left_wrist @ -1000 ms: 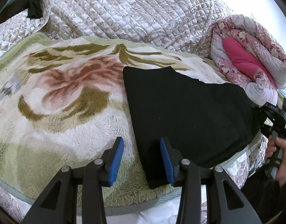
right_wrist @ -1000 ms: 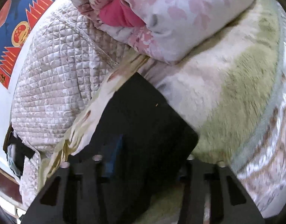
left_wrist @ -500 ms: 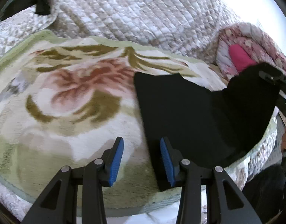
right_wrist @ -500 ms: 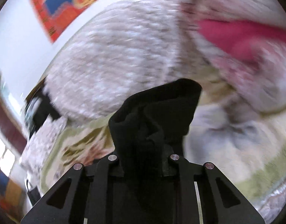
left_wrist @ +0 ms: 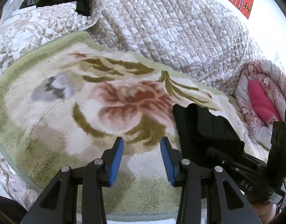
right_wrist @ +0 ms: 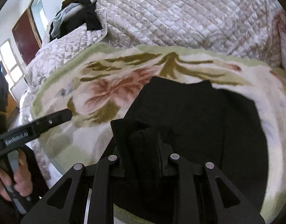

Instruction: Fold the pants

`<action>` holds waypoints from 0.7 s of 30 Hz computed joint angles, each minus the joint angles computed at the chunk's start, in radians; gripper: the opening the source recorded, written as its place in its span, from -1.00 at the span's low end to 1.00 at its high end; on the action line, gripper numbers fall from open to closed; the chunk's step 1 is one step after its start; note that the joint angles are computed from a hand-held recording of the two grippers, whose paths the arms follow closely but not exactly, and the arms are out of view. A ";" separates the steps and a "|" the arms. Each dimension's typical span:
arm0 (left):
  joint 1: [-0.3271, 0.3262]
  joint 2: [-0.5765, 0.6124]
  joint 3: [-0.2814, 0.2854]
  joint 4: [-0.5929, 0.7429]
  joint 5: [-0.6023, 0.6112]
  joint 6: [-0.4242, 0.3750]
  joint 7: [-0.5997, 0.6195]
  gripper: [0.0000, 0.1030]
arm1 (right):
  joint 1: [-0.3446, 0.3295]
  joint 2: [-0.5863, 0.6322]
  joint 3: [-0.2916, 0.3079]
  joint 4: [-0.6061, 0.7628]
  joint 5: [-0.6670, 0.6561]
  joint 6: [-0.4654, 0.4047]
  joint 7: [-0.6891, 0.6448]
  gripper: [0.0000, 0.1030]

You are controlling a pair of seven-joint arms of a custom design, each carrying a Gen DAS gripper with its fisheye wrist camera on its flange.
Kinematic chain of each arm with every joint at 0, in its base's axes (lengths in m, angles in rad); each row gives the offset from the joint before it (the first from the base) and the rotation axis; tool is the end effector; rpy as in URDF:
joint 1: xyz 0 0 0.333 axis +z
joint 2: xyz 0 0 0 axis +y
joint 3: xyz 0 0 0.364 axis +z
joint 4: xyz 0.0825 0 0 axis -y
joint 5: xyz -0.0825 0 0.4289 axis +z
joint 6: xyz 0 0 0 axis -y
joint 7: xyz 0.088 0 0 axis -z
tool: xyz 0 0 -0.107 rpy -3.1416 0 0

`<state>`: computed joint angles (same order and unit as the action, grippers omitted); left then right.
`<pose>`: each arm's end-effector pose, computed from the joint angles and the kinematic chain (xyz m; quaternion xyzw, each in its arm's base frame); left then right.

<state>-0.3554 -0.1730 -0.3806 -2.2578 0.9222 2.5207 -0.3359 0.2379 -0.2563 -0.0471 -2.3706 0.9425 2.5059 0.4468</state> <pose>0.4034 -0.3857 0.4961 -0.7879 0.4689 -0.3353 0.2166 0.5099 0.0914 0.4867 -0.8260 0.4151 -0.0557 0.3772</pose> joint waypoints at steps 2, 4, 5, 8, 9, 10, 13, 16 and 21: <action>0.002 -0.003 0.000 0.000 0.010 0.005 -0.008 -0.15 | 0.004 -0.022 0.002 -0.009 0.008 0.015 -0.011 -0.59; 0.004 -0.006 -0.001 0.000 0.019 0.008 -0.013 -0.15 | 0.013 -0.031 0.001 -0.013 0.015 0.030 -0.037 -0.59; 0.004 -0.005 -0.002 0.002 0.022 0.008 -0.014 -0.15 | 0.016 -0.030 0.001 -0.018 0.014 0.032 -0.046 -0.59; 0.002 -0.006 -0.003 0.003 0.020 0.003 -0.010 -0.15 | 0.025 -0.038 0.011 -0.044 0.008 0.058 -0.043 -0.59; 0.002 -0.006 -0.004 0.004 0.020 -0.001 -0.011 -0.15 | 0.033 -0.049 0.013 -0.052 0.017 0.077 -0.055 -0.59; 0.002 -0.009 -0.006 0.001 0.021 -0.005 -0.016 -0.15 | 0.039 -0.058 0.008 -0.053 0.022 0.072 -0.060 -0.59; 0.002 -0.014 -0.005 -0.006 0.021 -0.005 -0.023 -0.15 | 0.047 -0.048 0.007 -0.049 0.008 0.062 -0.074 -0.59; 0.002 -0.011 -0.005 -0.004 0.017 -0.005 -0.012 -0.15 | 0.065 -0.049 0.011 -0.080 0.025 0.111 -0.146 -0.55; 0.000 -0.014 -0.005 -0.006 0.016 -0.003 0.003 -0.15 | 0.059 -0.102 0.002 -0.103 -0.033 0.042 -0.113 0.04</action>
<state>-0.3558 -0.1870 -0.3854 -2.2633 0.9384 2.5174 -0.3332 0.2966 -0.3582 -0.0453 -2.4733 0.9093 2.5483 0.3334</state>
